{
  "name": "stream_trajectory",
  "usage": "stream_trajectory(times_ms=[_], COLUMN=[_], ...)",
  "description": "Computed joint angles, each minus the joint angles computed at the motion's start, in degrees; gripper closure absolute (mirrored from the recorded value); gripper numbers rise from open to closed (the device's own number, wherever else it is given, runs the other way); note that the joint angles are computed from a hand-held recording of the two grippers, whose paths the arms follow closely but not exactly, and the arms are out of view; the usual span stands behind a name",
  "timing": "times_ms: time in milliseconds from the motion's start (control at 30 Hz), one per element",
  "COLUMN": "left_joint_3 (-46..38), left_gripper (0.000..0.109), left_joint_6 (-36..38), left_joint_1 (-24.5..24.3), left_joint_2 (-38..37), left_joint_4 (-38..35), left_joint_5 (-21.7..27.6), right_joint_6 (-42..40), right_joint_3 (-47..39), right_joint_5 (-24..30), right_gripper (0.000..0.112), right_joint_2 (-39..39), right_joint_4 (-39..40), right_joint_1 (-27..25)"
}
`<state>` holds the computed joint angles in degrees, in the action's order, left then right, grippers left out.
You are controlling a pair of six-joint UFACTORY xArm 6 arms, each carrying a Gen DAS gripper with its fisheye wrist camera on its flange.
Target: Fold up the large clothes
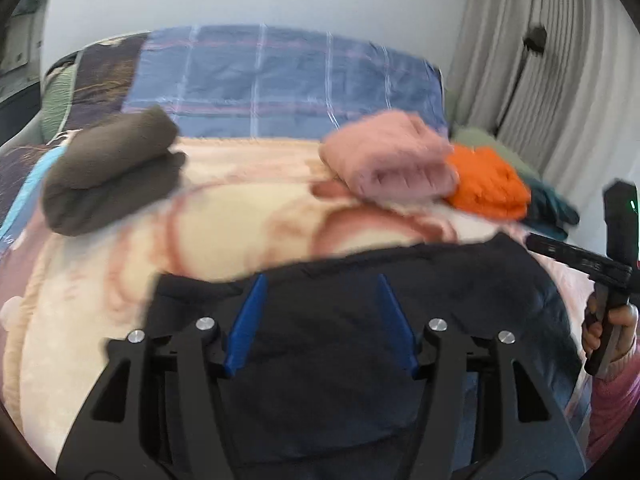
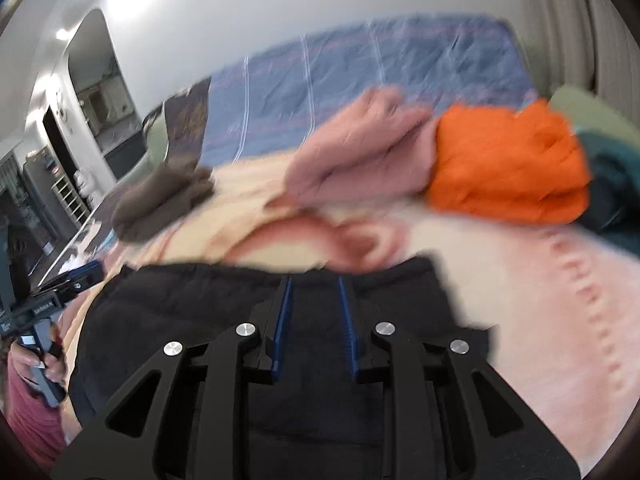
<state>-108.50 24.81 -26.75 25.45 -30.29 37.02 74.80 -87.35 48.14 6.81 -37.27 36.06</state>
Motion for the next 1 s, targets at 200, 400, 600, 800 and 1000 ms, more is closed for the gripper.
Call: stream_trajectory(times_ms=[200, 400, 600, 800, 1000], left_joint_3=[0.32, -0.53, 0.34, 0.13, -1.20], left_gripper=[0.033, 0.032, 0.031, 0.031, 0.031], left_joint_6=[1.66, 4.50, 4.31, 4.60, 4.30], left_joint_1=[-3.51, -2.36, -2.40, -2.21, -1.94], left_joint_2=[5.23, 6.62, 6.33, 6.57, 7.59], left_joint_4=[0.70, -4.36, -5.33, -6.64, -7.37], left_joint_5=[-6.74, -5.05, -5.19, -4.52, -3.34], right_joint_6=[8.62, 6.16, 6.37, 6.72, 5.35], right_joint_3=[2.24, 0.73, 1.26, 2.03, 1.33], right_joint_5=[9.41, 10.57, 9.67, 8.54, 8.22], right_gripper=[0.092, 0.091, 0.089, 0.089, 0.089], right_joint_2=[2.42, 3.87, 4.15, 3.88, 4.83], right_joint_4=[-4.94, -4.88, -5.16, -4.85, -3.98], right_joint_1=[0.78, 0.63, 0.52, 0.33, -0.11])
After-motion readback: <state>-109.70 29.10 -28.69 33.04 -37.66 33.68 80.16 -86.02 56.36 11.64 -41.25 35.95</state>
